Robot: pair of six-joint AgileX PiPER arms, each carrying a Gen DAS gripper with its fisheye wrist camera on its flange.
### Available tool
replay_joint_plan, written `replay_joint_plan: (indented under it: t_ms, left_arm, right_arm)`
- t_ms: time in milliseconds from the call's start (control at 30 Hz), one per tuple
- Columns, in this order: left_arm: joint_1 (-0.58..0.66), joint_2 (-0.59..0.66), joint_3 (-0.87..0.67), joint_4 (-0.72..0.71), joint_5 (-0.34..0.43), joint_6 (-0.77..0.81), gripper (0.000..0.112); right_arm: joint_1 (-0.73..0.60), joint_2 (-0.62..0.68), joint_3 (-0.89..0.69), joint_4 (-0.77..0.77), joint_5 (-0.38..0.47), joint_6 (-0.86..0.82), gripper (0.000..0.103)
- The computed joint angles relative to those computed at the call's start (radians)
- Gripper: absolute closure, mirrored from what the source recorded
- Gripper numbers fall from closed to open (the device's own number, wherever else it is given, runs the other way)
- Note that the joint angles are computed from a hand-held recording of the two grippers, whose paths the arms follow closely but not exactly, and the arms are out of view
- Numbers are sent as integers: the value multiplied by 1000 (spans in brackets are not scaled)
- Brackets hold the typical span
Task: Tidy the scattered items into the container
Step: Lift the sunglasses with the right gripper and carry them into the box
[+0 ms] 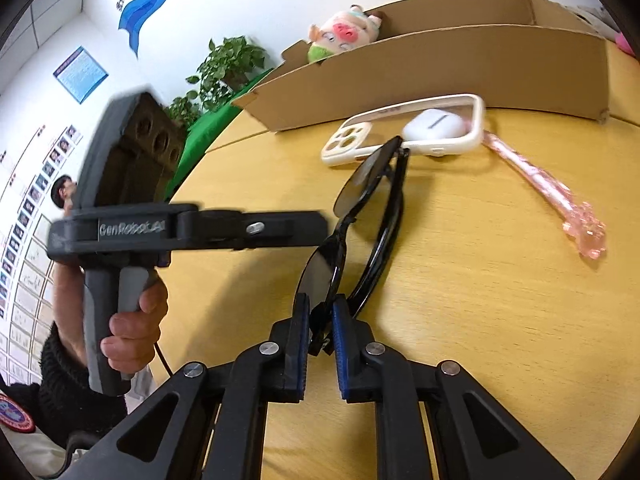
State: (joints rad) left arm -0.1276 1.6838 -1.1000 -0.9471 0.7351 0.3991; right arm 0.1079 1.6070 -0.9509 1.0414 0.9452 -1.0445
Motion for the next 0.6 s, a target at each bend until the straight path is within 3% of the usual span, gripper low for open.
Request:
replay_joint_plan:
  t_ms: [167,267,333,367,600]
  left_arm:
    - [53,37,43,-252,147,251,69]
    - [41,49,37,-281,153,282,72]
    - [45,58,34,-324,188,316,91]
    - [46,63,30,-347,213,336,107]
    - [31,32,-4,-256,163,268,108]
  right_arm:
    - [-80,52,-15,69,103,-36,96]
    - [-93,69,-25,94,135,-44,96]
    - [-84,77,-41,96,133,-34,96]
    - [-80,77,-44,88,127,-28,96]
    - [-25,24,-39,50,51,-2,97]
